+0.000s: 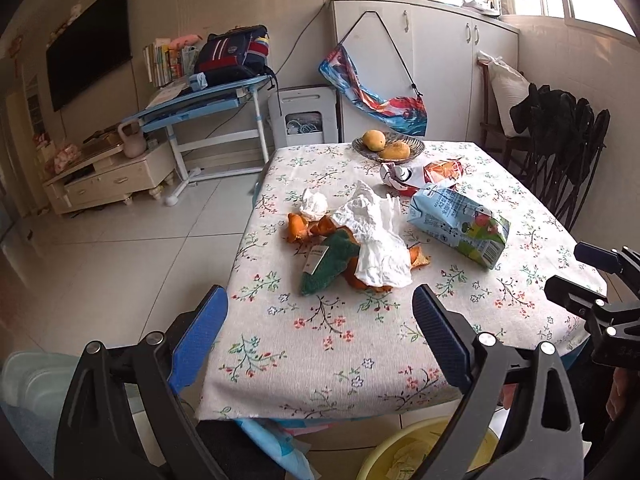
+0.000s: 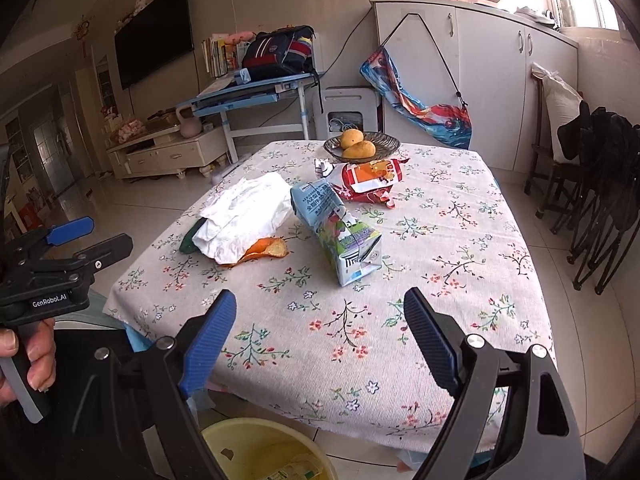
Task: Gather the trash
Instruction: 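Move both tools back toward the milk carton and white tissue, then grasp the blue milk carton with the right tool while the left tool grasps the white tissue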
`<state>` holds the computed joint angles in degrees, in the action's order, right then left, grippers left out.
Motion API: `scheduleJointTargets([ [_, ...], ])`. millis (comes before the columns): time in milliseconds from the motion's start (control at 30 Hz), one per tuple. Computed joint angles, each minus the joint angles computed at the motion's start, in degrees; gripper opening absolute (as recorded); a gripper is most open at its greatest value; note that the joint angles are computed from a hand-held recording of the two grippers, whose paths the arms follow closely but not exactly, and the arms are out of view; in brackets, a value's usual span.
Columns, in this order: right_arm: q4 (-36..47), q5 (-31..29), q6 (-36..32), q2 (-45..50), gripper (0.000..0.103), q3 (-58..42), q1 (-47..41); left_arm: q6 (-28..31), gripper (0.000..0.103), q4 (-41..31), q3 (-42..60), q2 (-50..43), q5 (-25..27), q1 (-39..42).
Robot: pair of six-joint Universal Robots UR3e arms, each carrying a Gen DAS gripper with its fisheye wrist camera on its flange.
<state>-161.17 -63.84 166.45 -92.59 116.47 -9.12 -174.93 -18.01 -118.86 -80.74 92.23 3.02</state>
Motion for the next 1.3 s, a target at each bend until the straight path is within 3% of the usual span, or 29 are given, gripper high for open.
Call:
scheduleJointTargets([
  [300,4.3,-3.6,-2.1,12.5,0.082,-15.1,3.7,2.9,0.09,-1.2,17.5,-17.9,2.8,-4.3],
  [567,8.7,-6.9,-2.5,23.5,0.082,-28.0,6.9,4.0,0.09,-11.1,40.6,-34.4,5.0,-6.0],
  [667,10.2,-7.7,-2.2,25.9,0.076,-30.9,7.6,4.5,0.09,-14.9,47.7,-39.3,5.3,-6.0],
  [733,11.4,-8.3,-1.9,27.5,0.071,-33.0,8.1,4.4,0.082,-17.2,51.1,-41.6,4.4,-5.6],
  [833,14.1,-9.3,-1.5,29.9,0.06,-36.5,8.5,4.3,0.06,-23.1,57.9,-45.4,2.6,-5.2],
  [900,16.6,-8.8,-1.4,30.8,0.051,-38.2,8.3,4.9,0.028,-26.4,61.0,-47.3,1.3,-4.7],
  [933,17.8,-8.3,-1.3,30.9,0.04,-38.7,8.1,5.1,0.023,-27.5,62.3,-47.9,0.9,-4.6],
  [1000,19.1,-7.3,-1.0,31.0,0.038,-39.2,7.5,5.2,0.013,-27.0,62.0,-47.6,0.4,-4.5],
  [1133,20.2,-2.4,0.7,29.2,0.037,-37.6,4.8,3.6,0.006,-24.2,57.1,-42.9,-4.9,-2.1],
  [1300,20.7,2.8,2.9,25.5,0.036,-33.6,1.5,2.0,0.005,-21.6,49.8,-34.5,-11.3,1.1],
])
